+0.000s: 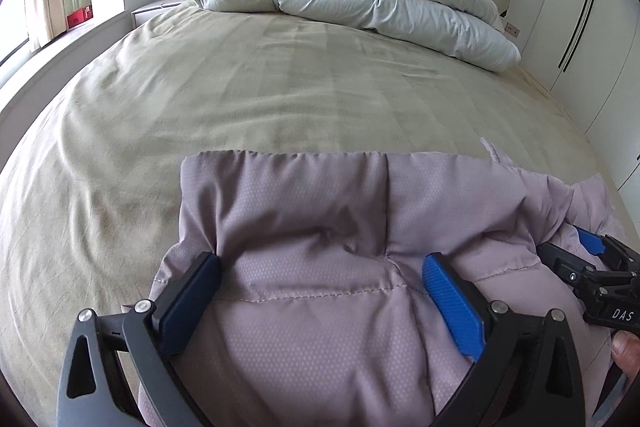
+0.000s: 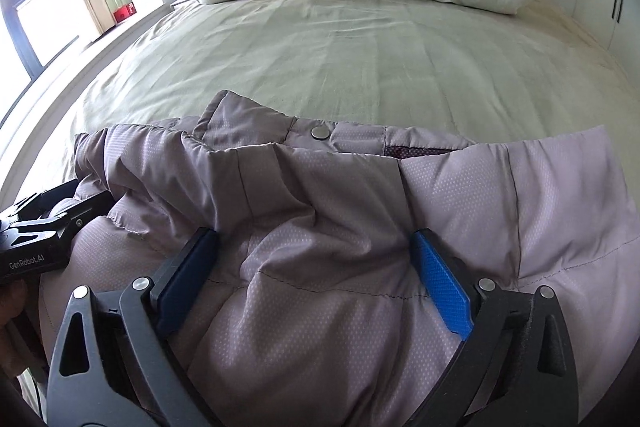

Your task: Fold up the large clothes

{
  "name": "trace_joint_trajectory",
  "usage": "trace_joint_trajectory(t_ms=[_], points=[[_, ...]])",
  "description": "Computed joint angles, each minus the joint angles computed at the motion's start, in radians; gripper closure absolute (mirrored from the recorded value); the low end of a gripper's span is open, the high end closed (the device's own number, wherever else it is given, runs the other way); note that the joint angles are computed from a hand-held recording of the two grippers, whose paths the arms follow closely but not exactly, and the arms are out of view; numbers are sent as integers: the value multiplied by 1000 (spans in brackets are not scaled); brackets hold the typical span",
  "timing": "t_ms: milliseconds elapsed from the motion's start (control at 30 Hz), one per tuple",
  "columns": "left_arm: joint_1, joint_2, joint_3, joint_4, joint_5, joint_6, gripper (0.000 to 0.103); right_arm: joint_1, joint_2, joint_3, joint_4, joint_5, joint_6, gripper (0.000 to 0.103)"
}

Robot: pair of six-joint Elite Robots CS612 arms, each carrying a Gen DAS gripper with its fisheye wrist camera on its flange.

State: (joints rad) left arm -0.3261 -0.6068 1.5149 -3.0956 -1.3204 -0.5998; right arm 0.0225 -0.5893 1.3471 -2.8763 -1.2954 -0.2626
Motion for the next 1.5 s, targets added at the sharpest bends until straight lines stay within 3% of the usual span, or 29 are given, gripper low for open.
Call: trace_joint_trajectory(t_ms=[67,233,400,467,633,800,900,1000,1167,1233,1400,1500], points=[[-7,-27,30,5,8,-7,1,-8,-25,25,2,17,2,4],[-55,-93,139,-119,20,20,1,-48,-106,188,-200,61,26,4],[-98,-88,145,-124,30,98,0,-82,-123,254,-233,62,11,4],[-88,-75,136,-139,-4,66,0,-90,-117,256,-226,81,20,4],[-82,-51,114,-148,-8,74,0,-69,-91,256,-296,3,-25,0],[-78,-30,108,-195,-20,81,0,-71,-83,259,-323,13,-14,0],[-73,-39,125,-220,-45,69,0,-75,-91,256,-286,30,-22,0],[-60,-75,178,-268,-109,6,0,-88,-124,256,-207,65,-5,0],[-54,-152,328,-453,-70,-59,0,-161,-181,340,-361,242,141,0],[-37,-172,379,-505,-81,-114,0,-188,-199,350,-346,271,154,0],[42,-159,437,-572,-262,-281,0,-247,-220,353,-218,273,134,0],[81,-117,429,-606,-419,-387,0,-288,-217,357,-119,331,134,0]])
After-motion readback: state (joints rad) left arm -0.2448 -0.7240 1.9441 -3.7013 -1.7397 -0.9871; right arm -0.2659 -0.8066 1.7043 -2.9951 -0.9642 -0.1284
